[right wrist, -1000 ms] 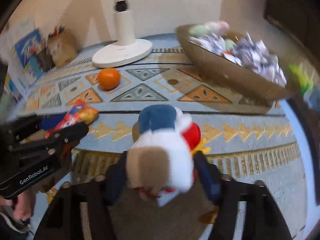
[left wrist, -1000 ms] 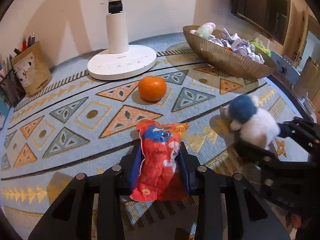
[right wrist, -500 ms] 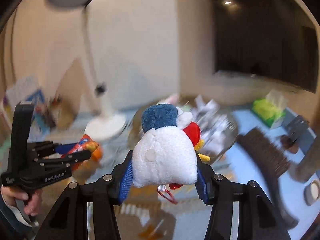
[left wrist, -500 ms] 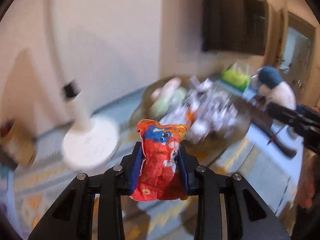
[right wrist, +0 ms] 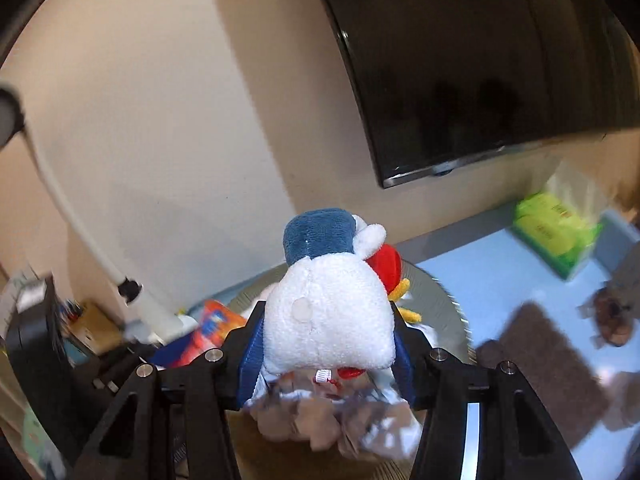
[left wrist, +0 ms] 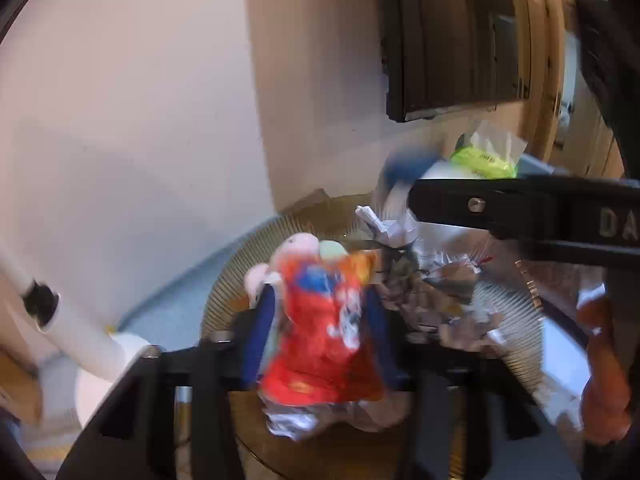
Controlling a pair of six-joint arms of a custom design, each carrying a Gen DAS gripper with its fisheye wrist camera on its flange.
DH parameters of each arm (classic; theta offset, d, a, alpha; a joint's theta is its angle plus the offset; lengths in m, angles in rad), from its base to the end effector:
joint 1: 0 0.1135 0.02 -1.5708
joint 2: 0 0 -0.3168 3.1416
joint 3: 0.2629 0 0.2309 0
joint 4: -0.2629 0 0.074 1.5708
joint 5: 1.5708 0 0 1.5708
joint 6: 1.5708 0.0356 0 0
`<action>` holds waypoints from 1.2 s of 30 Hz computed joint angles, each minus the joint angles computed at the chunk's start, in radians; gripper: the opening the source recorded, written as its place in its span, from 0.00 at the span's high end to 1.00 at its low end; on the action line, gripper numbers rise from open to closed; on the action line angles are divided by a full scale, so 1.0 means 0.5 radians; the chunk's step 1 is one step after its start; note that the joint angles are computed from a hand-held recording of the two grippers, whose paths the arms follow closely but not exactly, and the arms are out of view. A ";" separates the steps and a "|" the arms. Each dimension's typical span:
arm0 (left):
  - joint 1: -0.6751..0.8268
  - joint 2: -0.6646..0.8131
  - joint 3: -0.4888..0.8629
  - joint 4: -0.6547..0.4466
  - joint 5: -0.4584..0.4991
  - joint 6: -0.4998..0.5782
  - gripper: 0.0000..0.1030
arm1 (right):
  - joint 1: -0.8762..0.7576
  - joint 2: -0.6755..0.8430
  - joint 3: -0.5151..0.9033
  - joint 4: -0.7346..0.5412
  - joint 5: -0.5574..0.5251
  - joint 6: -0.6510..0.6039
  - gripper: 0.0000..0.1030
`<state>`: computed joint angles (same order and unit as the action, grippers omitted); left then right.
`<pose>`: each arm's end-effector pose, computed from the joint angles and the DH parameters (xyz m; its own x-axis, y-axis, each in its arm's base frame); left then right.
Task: Organize objects
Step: 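Carry the snack bag and duck plush to the bowl and open both grippers, then move both open grippers back toward the last tangerine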
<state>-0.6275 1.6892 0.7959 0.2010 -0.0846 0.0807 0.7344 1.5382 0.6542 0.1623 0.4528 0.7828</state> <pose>0.2675 -0.1903 0.2221 -0.4721 0.4417 -0.7629 0.5723 0.8118 0.1158 0.2161 0.1741 0.2257 -0.6007 0.3121 -0.7360 0.0914 0.9414 0.3245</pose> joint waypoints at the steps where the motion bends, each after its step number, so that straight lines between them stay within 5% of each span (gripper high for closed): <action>1: -0.013 -0.004 -0.015 0.021 -0.070 0.014 0.40 | -0.044 0.046 0.040 -0.027 -0.033 -0.008 0.31; 3: 0.028 -0.061 -0.059 0.036 0.010 0.033 0.34 | -0.070 0.084 0.090 -0.096 -0.010 -0.024 0.22; 9: 0.314 -0.446 -0.211 -0.130 0.362 0.016 0.33 | 0.019 -0.136 -0.040 -0.140 0.068 0.072 0.21; 16: 1.031 -1.169 -0.119 -0.707 0.778 0.171 0.33 | 0.561 -0.413 -0.028 -0.418 0.364 0.306 0.16; 18: 1.318 -1.308 0.020 -0.953 0.950 0.265 0.21 | 0.729 -0.430 0.049 -0.478 0.493 0.329 0.07; 21: 1.796 -1.448 0.111 -1.198 1.339 0.477 0.05 | 0.979 -0.383 0.177 -0.455 0.603 0.318 0.02; 24: 2.249 -1.470 0.082 -1.433 1.726 0.823 0.05 | 1.153 -0.197 0.336 -0.439 0.613 0.298 0.00; 28: 2.652 -1.364 -0.169 -1.540 1.849 1.320 0.05 | 1.276 0.210 0.567 -0.545 0.634 0.466 0.00; 33: 2.633 -0.816 -0.634 -0.886 1.475 1.229 0.06 | 1.278 0.766 0.747 -0.605 0.577 0.665 0.00; 36: 2.762 -0.477 -0.729 -0.572 1.561 1.188 0.06 | 1.201 0.967 0.717 -0.474 0.425 0.699 0.00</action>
